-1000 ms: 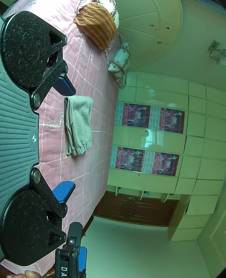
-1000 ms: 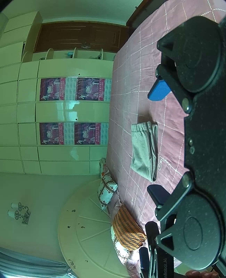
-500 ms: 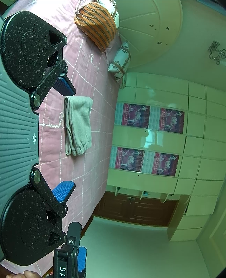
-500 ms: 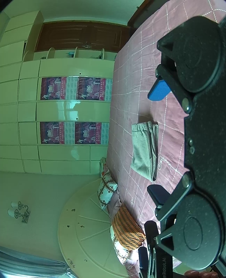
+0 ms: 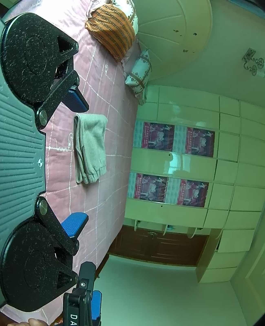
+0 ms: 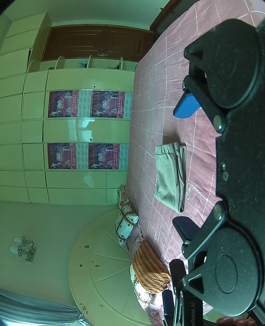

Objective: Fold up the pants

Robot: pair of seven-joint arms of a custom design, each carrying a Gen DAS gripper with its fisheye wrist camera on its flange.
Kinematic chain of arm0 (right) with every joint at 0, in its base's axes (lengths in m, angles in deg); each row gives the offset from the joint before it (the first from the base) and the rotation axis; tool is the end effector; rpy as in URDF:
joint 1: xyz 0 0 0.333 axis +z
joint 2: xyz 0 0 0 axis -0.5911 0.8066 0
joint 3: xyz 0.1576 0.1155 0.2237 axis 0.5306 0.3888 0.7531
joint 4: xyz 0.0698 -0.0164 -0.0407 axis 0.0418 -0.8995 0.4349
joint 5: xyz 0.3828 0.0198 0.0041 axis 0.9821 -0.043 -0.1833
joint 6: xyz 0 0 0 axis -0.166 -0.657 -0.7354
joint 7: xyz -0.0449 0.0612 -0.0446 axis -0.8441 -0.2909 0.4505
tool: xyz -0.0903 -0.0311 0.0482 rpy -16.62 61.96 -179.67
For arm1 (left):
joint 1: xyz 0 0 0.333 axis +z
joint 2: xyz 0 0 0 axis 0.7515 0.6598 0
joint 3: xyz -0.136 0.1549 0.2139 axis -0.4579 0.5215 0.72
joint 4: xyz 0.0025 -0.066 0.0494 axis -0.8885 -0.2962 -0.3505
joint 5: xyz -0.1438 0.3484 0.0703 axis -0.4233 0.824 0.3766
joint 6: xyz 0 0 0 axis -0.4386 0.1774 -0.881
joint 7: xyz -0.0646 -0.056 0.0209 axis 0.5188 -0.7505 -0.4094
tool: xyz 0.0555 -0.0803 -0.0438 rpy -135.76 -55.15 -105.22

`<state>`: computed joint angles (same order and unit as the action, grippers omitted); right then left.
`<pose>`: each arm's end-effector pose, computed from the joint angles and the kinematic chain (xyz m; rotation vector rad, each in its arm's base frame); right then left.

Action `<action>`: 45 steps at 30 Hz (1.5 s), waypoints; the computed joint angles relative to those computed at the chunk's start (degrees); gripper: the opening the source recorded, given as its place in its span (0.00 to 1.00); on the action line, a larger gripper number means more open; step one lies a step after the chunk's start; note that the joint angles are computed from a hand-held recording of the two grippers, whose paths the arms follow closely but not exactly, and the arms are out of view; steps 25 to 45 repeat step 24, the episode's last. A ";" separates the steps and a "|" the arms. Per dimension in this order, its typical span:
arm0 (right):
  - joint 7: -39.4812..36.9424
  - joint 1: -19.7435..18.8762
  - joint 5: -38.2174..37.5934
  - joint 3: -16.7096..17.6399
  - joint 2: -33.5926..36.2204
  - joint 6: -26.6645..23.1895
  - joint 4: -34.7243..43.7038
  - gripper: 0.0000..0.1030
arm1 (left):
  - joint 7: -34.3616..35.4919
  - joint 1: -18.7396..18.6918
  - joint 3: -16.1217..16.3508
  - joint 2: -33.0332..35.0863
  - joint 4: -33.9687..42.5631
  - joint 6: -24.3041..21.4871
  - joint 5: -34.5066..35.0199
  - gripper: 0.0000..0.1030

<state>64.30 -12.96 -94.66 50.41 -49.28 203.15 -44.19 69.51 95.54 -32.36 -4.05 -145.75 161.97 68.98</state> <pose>0.4466 0.3236 0.6701 -1.6870 0.9487 -0.7091 0.4232 -0.3127 0.6238 -1.6093 1.0394 -0.9439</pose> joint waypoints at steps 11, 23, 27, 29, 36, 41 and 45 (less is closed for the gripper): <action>0.16 -0.08 -0.16 0.08 -0.03 -0.01 -0.02 0.94 | -0.38 0.56 -0.26 -1.16 -0.06 0.43 0.00 1.00; -0.18 0.03 0.09 0.02 0.01 -0.21 0.01 0.94 | 0.98 0.69 -0.23 -2.61 -0.39 0.79 -0.61 1.00; -0.02 -0.08 -0.11 0.11 -0.01 -0.19 0.00 0.94 | 1.01 0.59 -0.17 -2.56 -0.48 0.94 -0.79 1.00; -0.02 -0.08 -0.11 0.11 -0.01 -0.19 0.00 0.94 | 1.01 0.59 -0.17 -2.56 -0.48 0.94 -0.79 1.00; -0.02 -0.08 -0.11 0.11 -0.01 -0.19 0.00 0.94 | 1.01 0.59 -0.17 -2.56 -0.48 0.94 -0.79 1.00; -0.02 -0.08 -0.11 0.11 -0.01 -0.19 0.00 0.94 | 1.01 0.59 -0.17 -2.56 -0.48 0.94 -0.79 1.00; -0.02 -0.08 -0.11 0.11 -0.01 -0.19 0.00 0.94 | 1.01 0.59 -0.17 -2.56 -0.48 0.94 -0.79 1.00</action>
